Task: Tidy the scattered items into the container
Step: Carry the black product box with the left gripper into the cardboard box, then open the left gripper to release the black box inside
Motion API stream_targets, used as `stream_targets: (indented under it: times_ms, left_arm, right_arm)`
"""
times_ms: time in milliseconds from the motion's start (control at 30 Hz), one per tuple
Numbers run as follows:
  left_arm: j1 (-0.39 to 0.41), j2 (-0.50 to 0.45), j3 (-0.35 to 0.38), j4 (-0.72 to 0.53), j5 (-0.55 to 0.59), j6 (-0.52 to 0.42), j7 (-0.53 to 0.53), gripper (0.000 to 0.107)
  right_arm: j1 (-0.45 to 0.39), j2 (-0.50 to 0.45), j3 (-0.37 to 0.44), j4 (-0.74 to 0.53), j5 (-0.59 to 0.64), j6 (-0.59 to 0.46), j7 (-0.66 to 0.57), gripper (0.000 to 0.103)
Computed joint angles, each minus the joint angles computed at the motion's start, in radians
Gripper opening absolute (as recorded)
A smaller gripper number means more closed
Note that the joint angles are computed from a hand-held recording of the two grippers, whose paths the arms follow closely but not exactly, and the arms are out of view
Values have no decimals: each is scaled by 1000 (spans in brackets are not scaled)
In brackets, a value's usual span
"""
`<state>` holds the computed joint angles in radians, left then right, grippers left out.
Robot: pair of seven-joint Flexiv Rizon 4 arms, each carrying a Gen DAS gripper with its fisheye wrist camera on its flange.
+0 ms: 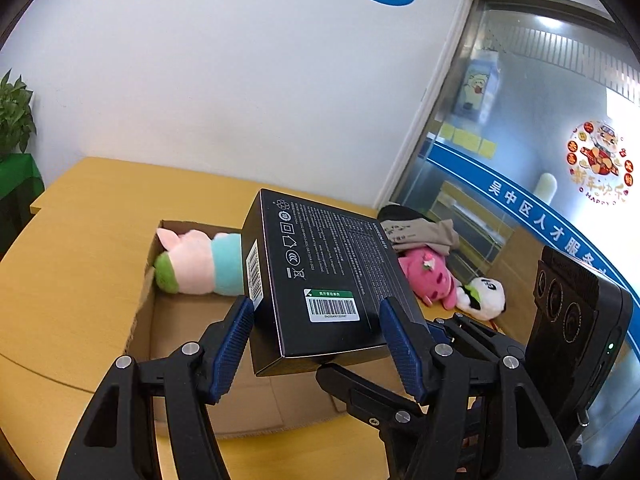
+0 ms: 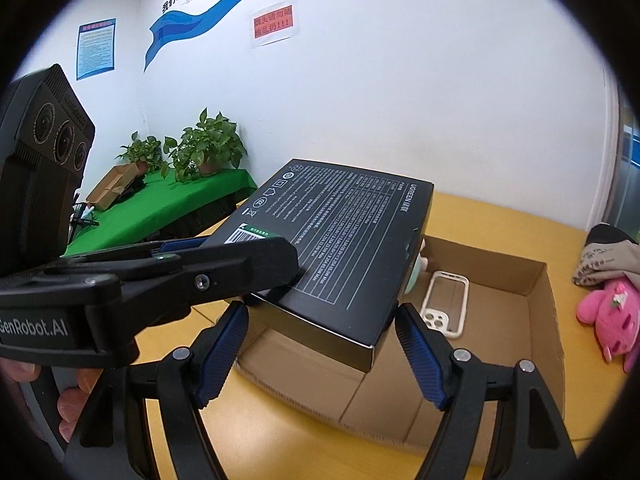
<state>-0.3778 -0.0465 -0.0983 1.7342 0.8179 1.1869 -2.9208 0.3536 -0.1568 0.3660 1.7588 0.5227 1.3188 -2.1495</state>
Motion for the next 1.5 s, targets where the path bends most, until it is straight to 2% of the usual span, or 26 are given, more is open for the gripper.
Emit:
stream_targets:
  times_ms: [167, 333, 433, 533, 767, 933, 1033, 1133, 1200, 1267, 1333, 1367, 1433, 1500]
  left_arm:
    - [34, -19, 24, 7, -48, 34, 70, 69]
    - [59, -76, 60, 22, -137, 77, 154, 69]
    - [71, -118, 84, 50, -224, 116, 206, 69]
    - [75, -163, 97, 72, -319, 117, 279, 69]
    - [88, -243, 115, 110, -517, 141, 429, 69]
    - [93, -264, 118, 138, -656, 129, 506, 66]
    - [70, -268, 149, 132, -668, 94, 498, 61]
    - [61, -268, 159, 125, -671, 63, 488, 59]
    - [59, -262, 157, 128, -674, 51, 489, 59]
    - [57, -252, 156, 140, -672, 68, 479, 59]
    - [40, -237, 170, 153, -646, 91, 449, 67]
    - [10, -222, 198, 150, -593, 81, 401, 69]
    - [-48, -192, 244, 126, -453, 28, 290, 85]
    - [-112, -157, 273, 99, -281, -49, 156, 93]
  right_arm:
    - [19, -71, -2, -72, -53, -13, 35, 76]
    - [21, -165, 4, -147, -117, -60, 100, 76]
    - [27, -225, 4, -181, -161, -89, 144, 76]
    - [47, -283, -13, -210, -229, -144, 211, 75]
    - [45, -413, -12, -359, -292, -378, 308, 75]
    - [68, -488, -36, -500, -326, -611, 384, 75]
    - [86, -532, -49, -579, -339, -735, 413, 75]
    - [91, -559, -52, -626, -323, -802, 424, 76]
    - [96, -555, -57, -622, -312, -798, 433, 76]
    - [87, -531, -53, -580, -290, -748, 424, 77]
    - [77, -492, -48, -523, -270, -667, 405, 79]
    - [71, -461, -49, -471, -264, -603, 391, 80]
    - [55, -383, -49, -347, -256, -451, 361, 81]
    - [39, -297, -51, -206, -258, -276, 336, 82]
